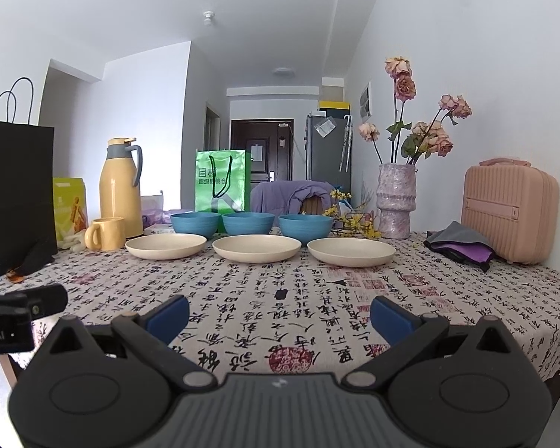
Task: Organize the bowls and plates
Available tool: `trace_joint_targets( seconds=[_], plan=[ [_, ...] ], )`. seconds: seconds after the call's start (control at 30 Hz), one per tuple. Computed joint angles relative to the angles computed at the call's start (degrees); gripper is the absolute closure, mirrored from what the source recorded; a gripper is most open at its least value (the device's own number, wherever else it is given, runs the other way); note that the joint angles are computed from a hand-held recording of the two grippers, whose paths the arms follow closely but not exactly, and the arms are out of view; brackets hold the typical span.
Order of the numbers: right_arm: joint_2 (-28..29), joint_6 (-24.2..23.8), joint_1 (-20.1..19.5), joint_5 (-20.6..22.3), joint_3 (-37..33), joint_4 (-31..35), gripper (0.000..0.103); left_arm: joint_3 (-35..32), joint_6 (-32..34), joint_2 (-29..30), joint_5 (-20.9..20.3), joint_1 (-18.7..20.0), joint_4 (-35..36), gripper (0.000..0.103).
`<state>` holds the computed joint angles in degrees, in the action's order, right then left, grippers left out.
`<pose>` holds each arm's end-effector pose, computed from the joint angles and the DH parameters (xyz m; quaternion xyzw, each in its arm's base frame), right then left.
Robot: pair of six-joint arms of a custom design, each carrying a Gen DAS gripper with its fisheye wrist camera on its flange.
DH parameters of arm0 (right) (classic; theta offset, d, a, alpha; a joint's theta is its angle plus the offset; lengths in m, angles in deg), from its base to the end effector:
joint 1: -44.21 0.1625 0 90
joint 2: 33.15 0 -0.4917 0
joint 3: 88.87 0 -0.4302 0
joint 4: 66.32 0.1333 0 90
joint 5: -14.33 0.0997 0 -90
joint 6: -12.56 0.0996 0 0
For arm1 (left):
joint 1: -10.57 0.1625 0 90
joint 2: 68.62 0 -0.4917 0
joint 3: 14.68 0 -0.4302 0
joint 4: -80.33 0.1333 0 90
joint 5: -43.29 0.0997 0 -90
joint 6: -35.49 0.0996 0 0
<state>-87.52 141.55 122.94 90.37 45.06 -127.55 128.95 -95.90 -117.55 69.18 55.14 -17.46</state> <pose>0.0713 -0.4473 0.0140 0.3404 -0.7326 0.5483 0.2162 -0.0834 -0.3950 0.0072 0.1638 0.6793 -0.6049 0.3820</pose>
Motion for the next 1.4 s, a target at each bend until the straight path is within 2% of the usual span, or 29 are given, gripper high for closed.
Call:
trace_joint_targets(
  seconds=[0.27, 0.57, 0.93, 1.2, 1.4],
  plan=[
    [0.5, 0.5, 0.9, 0.2, -2.1, 1.1, 0.0, -1.9, -0.8, -1.3, 0.6, 1.8, 3.5, 0.0],
    [1.0, 3.2, 2.4, 3.7, -7.0, 5.1, 0.0, -7.3, -2.7, -2.5, 2.5, 5.0, 12.4, 0.0],
    [2.3, 5.8, 4.2, 8.4, -15.4, 11.0, 0.0, -16.8, -4.0, -1.9, 6.5, 9.8, 24.3, 0.0],
    [3.9, 6.7, 4.9, 11.1, -22.8, 17.5, 0.0, -26.6, -9.3, -0.1, 9.3, 13.1, 39.0, 0.0],
    [4.3, 9.1, 4.4, 11.2, -31.5, 27.5, 0.0, -38.1, -21.1, 2.2, 13.6, 15.6, 59.0, 0.0]
  ],
)
